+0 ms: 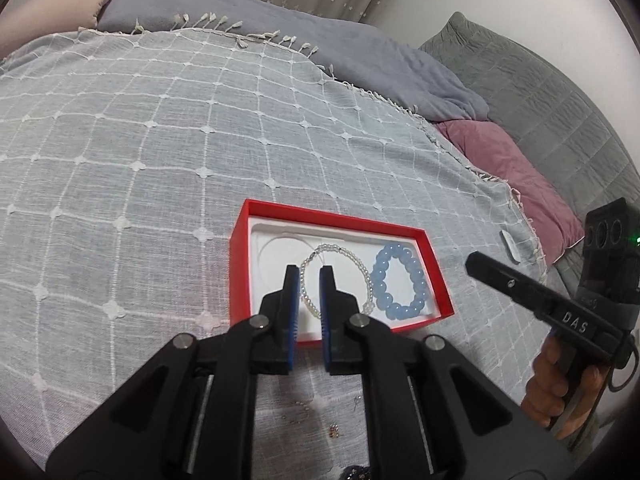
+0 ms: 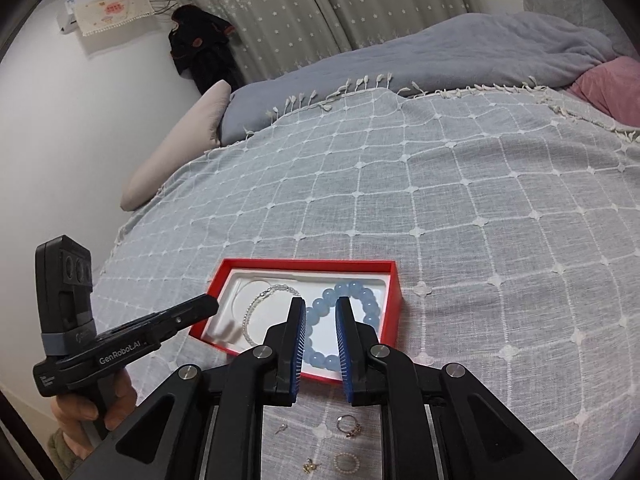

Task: Organize jewelry
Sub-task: 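Lower both bracelets into the red Ace box and open both grippers, then grasp the black flower charm with the left gripper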

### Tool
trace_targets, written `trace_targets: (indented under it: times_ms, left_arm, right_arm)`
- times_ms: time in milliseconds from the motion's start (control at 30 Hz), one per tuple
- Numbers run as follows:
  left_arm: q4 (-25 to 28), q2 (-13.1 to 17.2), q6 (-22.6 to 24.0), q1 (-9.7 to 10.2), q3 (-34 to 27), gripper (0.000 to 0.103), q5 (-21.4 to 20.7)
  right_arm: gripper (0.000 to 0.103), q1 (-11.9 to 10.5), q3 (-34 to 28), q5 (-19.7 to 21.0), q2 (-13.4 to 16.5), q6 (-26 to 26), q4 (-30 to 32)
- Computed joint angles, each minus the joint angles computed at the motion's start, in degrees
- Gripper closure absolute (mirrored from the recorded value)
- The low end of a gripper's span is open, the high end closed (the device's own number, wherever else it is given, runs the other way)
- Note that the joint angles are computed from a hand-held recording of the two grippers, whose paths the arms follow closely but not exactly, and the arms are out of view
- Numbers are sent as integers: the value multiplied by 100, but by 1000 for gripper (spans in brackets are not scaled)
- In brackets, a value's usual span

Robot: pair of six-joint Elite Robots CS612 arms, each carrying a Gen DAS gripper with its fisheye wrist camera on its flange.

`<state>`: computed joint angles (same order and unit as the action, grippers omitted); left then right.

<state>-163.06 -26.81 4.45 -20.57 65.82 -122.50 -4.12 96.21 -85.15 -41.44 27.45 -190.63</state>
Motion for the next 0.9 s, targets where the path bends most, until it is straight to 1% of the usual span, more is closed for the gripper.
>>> trace_targets:
  times_ms: [67, 100, 167, 200, 267, 333, 400, 433, 467, 500, 533, 600, 667, 767, 867, 900]
  left_arm:
    - [-82, -53, 24, -14, 77, 89, 146]
    - [-165, -105, 37, -29, 168, 86, 274]
    - [-276, -181, 71, -50, 309, 82, 481]
    - [-337, -232, 86, -55, 410, 82, 542]
    - [-369, -327, 159, -58, 583, 81, 610]
    - [-404, -431, 282, -62, 768, 77, 703]
    - [-451, -523, 395, -74, 915, 68, 779]
    - [-487, -562, 402, -80, 977, 64, 825]
    - [-501, -595, 352, -77, 1032, 56, 835]
    - [-444, -622, 334, -75, 1071, 51, 839]
    - [-335, -659, 359, -77, 1121, 51, 860]
    - [-121, -744, 489, -81, 1272, 51, 914]
    - [-45, -803, 573, -81, 1411, 51, 958]
    - [21, -862, 587, -98, 1540, 50, 1040]
    - [19, -917, 681, -147, 1653, 43, 1109]
    - [38, -935, 715, -164, 1682, 43, 1147]
  right_arm:
    - [87, 6, 48, -91, -44, -1, -37]
    - [86, 13, 56, -128, -56, -5, -35]
    - [76, 20, 100, -151, -89, -12, 21]
    - [75, 23, 116, -163, -100, -54, 110]
    - [75, 58, 124, -310, -112, -169, 312]
    - [75, 74, 184, -385, -147, -198, 340]
    - [74, 81, 321, -314, -214, -221, 100]
    - [67, 91, 370, -301, -237, -254, -7]
    - [55, 106, 418, -293, -260, -303, -81]
    - [50, 115, 427, -279, -271, -329, -49]
    - [48, 121, 422, -243, -300, -381, 216]
    - [48, 114, 403, -174, -334, -291, 644]
    - [48, 89, 434, 5, -358, -196, 684]
    - [48, 115, 494, 77, -450, -149, 848]
    - [48, 168, 561, 80, -514, -121, 1104]
    - [48, 177, 584, 76, -526, -94, 1184]
